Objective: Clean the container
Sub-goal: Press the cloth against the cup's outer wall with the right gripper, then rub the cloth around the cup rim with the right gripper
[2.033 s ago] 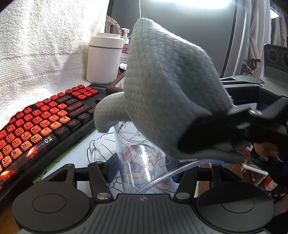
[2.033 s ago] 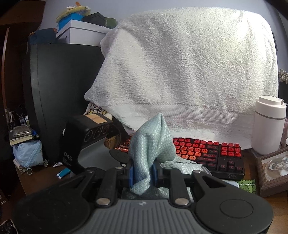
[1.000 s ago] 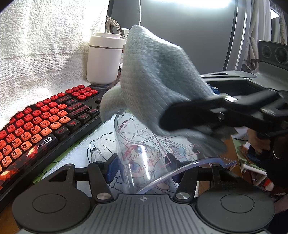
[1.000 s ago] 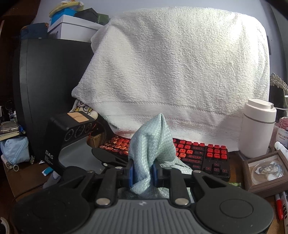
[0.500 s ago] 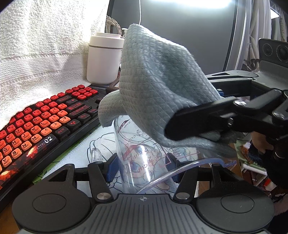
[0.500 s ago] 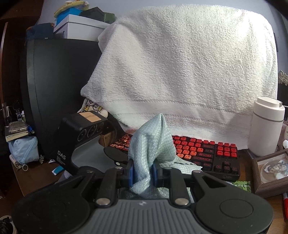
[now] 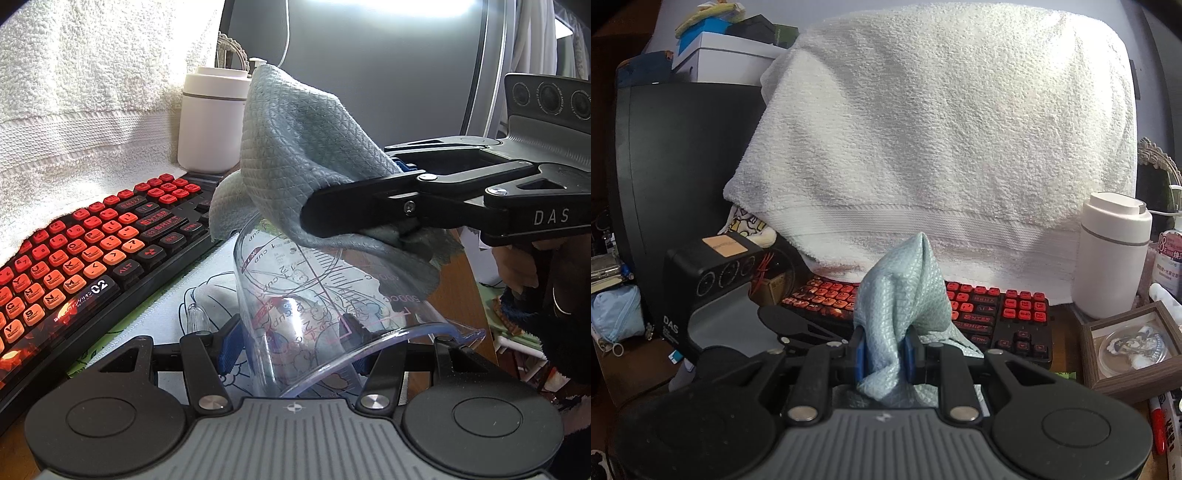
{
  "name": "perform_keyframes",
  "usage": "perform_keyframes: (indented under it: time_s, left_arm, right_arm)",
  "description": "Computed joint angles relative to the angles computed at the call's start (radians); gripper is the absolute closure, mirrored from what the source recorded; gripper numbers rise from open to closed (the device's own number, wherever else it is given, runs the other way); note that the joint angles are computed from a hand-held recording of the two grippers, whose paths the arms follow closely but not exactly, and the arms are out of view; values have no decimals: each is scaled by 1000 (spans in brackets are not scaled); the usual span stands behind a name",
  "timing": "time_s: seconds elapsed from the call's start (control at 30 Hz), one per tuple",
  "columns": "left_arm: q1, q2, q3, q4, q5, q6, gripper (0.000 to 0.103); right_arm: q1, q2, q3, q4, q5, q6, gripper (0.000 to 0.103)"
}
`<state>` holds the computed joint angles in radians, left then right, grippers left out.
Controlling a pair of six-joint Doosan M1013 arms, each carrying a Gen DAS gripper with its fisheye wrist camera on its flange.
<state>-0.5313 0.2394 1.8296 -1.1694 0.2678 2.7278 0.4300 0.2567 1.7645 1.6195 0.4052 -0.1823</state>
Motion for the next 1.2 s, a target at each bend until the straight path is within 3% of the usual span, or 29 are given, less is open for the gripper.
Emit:
perform_keyframes:
  time_s: [0.47, 0.53, 0.8, 1.2]
  left_arm:
    - [-1, 1, 0, -4, -1, 3, 47]
    - [-1, 1, 0, -4, -1, 2, 48]
    - [0, 6, -5, -23, 5, 23, 46]
    - [-3, 5, -4, -18, -1, 20, 46]
  right_arm:
    - [1, 7, -17, -40, 1, 43, 84]
    - [-3, -21, 35, 15, 3, -19, 84]
    - [3, -23, 37, 19, -5, -25, 84]
    - [8, -29, 46, -7, 76, -19, 84]
